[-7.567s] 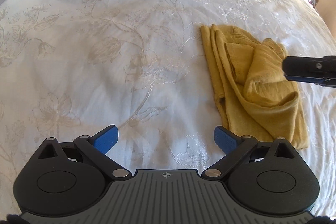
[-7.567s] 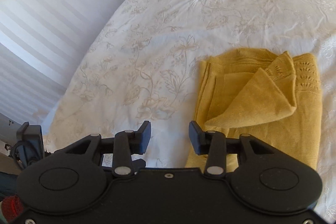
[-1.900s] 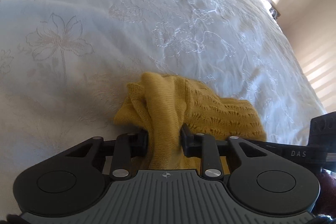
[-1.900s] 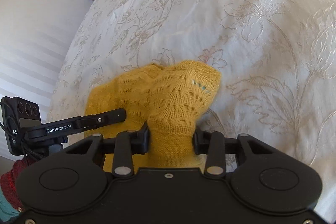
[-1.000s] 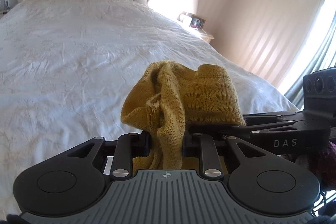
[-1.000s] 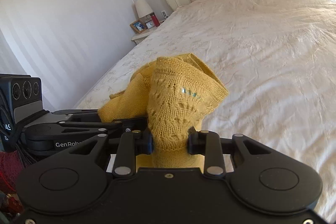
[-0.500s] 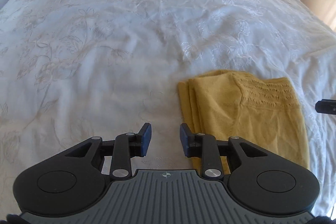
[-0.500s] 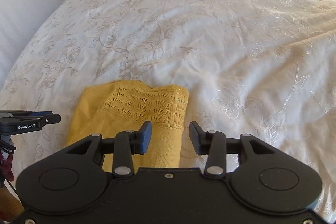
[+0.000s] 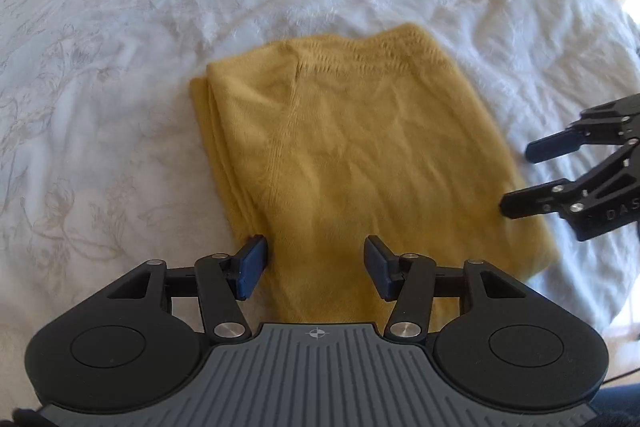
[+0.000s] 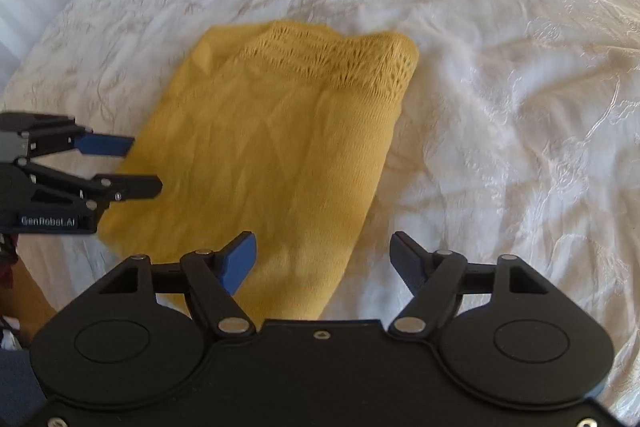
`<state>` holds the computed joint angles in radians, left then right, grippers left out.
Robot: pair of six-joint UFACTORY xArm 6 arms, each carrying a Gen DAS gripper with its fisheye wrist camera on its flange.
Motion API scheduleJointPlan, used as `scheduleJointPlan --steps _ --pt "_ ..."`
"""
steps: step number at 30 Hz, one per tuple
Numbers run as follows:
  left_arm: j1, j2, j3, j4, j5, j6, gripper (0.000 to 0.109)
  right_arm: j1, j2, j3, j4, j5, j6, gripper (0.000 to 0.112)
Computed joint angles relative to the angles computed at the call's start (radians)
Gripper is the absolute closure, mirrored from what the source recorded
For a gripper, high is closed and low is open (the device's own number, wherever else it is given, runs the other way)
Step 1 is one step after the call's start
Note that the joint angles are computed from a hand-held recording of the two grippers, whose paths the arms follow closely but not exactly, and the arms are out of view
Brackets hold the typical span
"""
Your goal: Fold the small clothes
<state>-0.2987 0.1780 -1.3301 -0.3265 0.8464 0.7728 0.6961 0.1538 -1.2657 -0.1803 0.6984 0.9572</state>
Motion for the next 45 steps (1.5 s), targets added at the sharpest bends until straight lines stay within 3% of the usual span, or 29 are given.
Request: scheduleJointPlan --steps 6,8,12,15,17,23,26,28,32,36,39,45 --pt "0.058 0.028 -0.034 0.1 0.073 -0.136 0.049 0.02 -0.056 0.071 0.055 0.001 0.015 0.032" --pt "0.066 0.026 -0.064 0.077 0.093 -0.154 0.05 0.01 -0.099 0.107 -0.017 -0.05 0.102 0.032" --pt "0.058 0.031 -0.116 -0.041 0.049 -0.128 0.046 -0.033 -0.14 0.14 -0.177 -0.115 0.277 0.024" --pt "0.028 0.087 -0.188 -0.076 0.02 -0.155 0.037 -0.068 -0.114 0.098 -0.237 -0.078 0.313 0.022" --pt "0.004 0.142 -0.249 -0.073 0.017 -0.18 0.037 -0.083 -0.074 0.047 -0.265 -0.041 0.317 0.022" --pt "-0.055 0.267 -0.33 0.084 -0.109 -0.265 0.037 -0.132 0.015 -0.047 -0.272 0.008 0.279 0.022" --pt "-0.038 0.352 -0.424 0.194 -0.056 -0.361 0.031 -0.149 0.041 -0.069 -0.251 0.001 0.238 0.022" --pt "-0.017 0.382 -0.466 0.173 -0.026 -0.39 0.025 -0.159 0.06 -0.086 -0.24 -0.016 0.215 0.021" --pt "0.004 0.391 -0.486 0.169 -0.017 -0.406 0.023 -0.179 0.112 -0.13 -0.197 -0.043 0.175 0.021" --pt "0.019 0.408 -0.508 0.174 0.001 -0.474 0.015 -0.197 0.212 -0.229 -0.129 -0.015 0.081 0.019" --pt "0.02 0.432 -0.538 0.184 0.008 -0.487 0.014 -0.208 0.281 -0.293 -0.083 -0.003 0.02 0.01" --pt "0.023 0.491 -0.635 0.204 0.054 -0.546 0.013 -0.222 0.319 -0.328 -0.07 -0.02 -0.011 0.009"
